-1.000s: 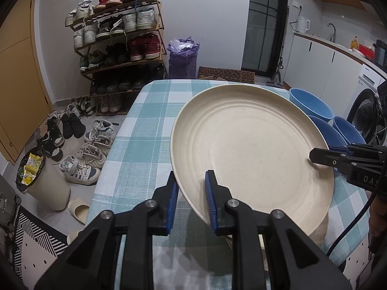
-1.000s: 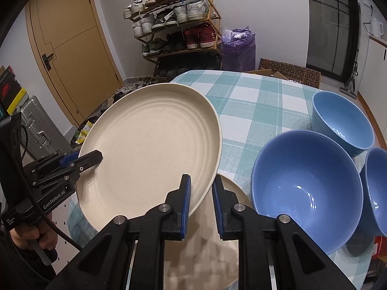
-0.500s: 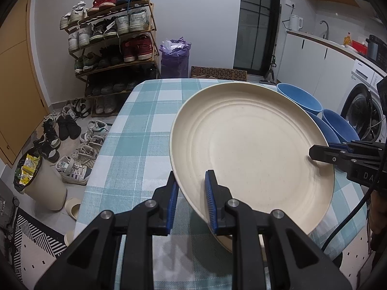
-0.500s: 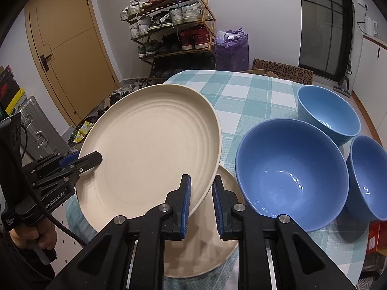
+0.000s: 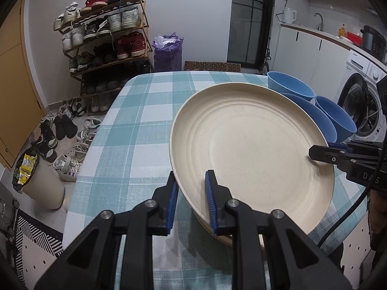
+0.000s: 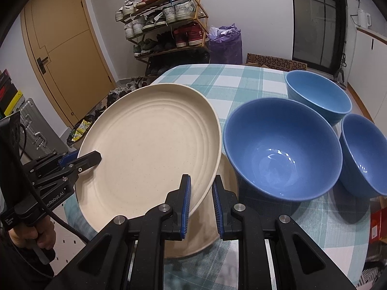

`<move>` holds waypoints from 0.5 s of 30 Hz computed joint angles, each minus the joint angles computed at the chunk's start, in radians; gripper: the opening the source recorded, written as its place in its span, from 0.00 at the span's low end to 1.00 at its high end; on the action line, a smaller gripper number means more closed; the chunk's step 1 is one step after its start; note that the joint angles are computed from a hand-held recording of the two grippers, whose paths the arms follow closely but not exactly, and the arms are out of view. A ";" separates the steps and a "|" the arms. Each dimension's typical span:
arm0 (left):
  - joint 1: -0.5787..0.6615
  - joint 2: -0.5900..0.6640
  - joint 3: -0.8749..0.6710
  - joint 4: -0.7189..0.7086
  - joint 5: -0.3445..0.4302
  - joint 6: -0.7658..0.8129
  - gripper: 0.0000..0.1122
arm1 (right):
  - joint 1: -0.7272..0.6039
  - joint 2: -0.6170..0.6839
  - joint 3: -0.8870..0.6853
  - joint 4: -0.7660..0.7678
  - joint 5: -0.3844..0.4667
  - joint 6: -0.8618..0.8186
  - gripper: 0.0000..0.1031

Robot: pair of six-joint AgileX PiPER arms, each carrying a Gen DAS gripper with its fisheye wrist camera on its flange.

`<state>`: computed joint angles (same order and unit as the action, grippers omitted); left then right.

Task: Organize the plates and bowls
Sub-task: 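Carry the left tool's plate toward the stack while the right tool carries its plate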

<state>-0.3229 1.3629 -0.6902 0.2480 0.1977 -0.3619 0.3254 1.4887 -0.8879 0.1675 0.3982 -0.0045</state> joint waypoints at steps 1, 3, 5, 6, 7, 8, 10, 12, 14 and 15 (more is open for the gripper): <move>-0.005 0.004 0.003 0.006 -0.003 -0.010 0.18 | -0.004 -0.003 0.009 0.010 -0.004 -0.010 0.17; -0.016 0.009 0.008 0.042 -0.005 -0.051 0.18 | -0.013 -0.008 0.029 0.034 -0.012 -0.031 0.17; -0.026 0.013 0.012 0.072 -0.005 -0.088 0.18 | -0.018 -0.012 0.044 0.046 -0.019 -0.043 0.17; -0.030 0.016 0.013 0.084 -0.008 -0.103 0.18 | -0.019 -0.017 0.057 0.049 -0.024 -0.046 0.17; -0.033 0.018 0.015 0.094 -0.009 -0.116 0.18 | -0.020 -0.019 0.063 0.053 -0.026 -0.049 0.17; -0.036 0.019 0.018 0.105 -0.010 -0.129 0.18 | -0.022 -0.019 0.066 0.060 -0.028 -0.056 0.17; -0.043 0.018 0.026 0.126 -0.012 -0.155 0.18 | -0.025 -0.020 0.075 0.071 -0.032 -0.068 0.17; -0.045 0.022 0.027 0.133 -0.011 -0.164 0.18 | -0.029 -0.020 0.085 0.082 -0.037 -0.080 0.17; -0.053 0.026 0.030 0.168 -0.009 -0.200 0.18 | -0.029 -0.017 0.085 0.084 -0.038 -0.082 0.17; -0.053 0.030 0.028 0.169 -0.009 -0.199 0.18 | -0.030 -0.017 0.091 0.088 -0.043 -0.086 0.17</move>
<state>-0.3763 1.3928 -0.6622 0.4170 0.1891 -0.5611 0.2951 1.4716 -0.7967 0.2560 0.3557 -0.0901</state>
